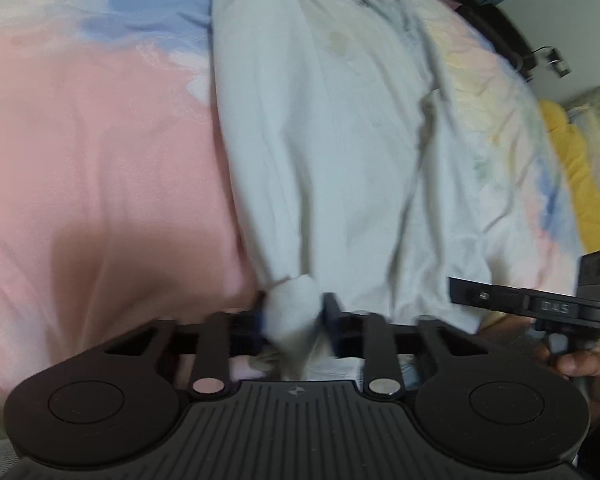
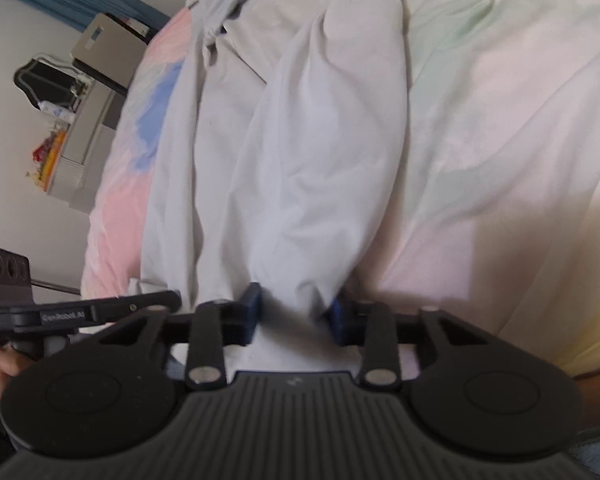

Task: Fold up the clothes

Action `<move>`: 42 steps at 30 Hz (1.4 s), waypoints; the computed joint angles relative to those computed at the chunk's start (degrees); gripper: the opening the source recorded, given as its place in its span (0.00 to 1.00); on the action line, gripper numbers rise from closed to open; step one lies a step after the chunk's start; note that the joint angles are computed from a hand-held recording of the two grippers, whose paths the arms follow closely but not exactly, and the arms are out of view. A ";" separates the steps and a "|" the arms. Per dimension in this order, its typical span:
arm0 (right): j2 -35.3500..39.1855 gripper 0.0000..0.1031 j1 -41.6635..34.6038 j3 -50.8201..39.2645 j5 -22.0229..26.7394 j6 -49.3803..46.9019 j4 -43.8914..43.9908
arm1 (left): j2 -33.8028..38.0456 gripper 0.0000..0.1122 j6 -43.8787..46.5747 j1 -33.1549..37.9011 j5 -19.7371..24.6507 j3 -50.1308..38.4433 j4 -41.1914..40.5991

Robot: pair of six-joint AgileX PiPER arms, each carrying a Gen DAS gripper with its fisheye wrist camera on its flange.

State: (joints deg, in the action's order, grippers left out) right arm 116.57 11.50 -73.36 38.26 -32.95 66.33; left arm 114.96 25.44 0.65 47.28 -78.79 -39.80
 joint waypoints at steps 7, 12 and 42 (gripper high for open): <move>-7.11 0.14 -3.78 9.41 0.92 -14.44 16.99 | -5.68 0.12 14.41 8.97 4.03 7.55 -19.55; -12.68 0.12 -6.97 12.82 3.83 -17.64 21.99 | -11.92 0.11 21.07 14.04 8.35 13.05 -27.96; 4.83 0.11 -11.14 -17.34 5.81 -0.20 25.27 | 7.50 0.10 5.01 7.56 1.56 -19.48 -34.70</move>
